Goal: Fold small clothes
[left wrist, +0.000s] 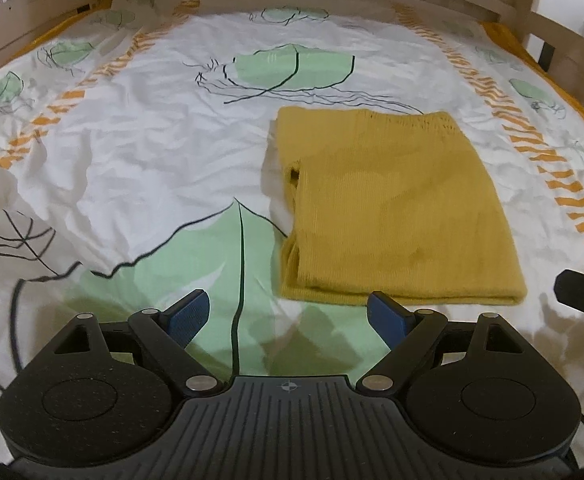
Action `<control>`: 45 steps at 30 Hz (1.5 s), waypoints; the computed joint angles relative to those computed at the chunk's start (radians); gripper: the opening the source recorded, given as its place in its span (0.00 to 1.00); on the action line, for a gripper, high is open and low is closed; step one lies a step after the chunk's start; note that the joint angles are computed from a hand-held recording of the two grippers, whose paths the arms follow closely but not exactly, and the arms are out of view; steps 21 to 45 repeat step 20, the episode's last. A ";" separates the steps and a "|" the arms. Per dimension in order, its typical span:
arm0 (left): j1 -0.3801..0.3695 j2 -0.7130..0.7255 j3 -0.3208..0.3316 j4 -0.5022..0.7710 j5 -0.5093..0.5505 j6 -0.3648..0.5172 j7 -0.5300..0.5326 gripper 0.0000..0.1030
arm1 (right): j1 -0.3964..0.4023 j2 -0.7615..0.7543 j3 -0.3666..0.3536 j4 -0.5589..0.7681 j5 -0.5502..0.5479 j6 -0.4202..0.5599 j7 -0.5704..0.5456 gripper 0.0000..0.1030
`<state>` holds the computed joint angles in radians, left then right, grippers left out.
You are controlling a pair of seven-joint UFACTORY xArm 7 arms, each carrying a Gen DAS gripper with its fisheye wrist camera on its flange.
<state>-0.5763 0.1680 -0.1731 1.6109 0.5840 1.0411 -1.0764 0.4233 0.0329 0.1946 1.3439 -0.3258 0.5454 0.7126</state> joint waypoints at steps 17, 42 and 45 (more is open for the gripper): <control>0.008 -0.018 -0.002 -0.015 0.015 0.014 -0.021 0.84 | 0.013 0.026 -0.002 0.033 0.026 0.062 -0.021 0.99; 0.015 -0.021 -0.003 -0.021 0.004 0.008 -0.021 0.84 | 0.014 0.029 -0.004 0.038 0.028 0.070 -0.021 0.99; 0.015 -0.021 -0.003 -0.021 0.004 0.008 -0.021 0.84 | 0.014 0.029 -0.004 0.038 0.028 0.070 -0.021 0.99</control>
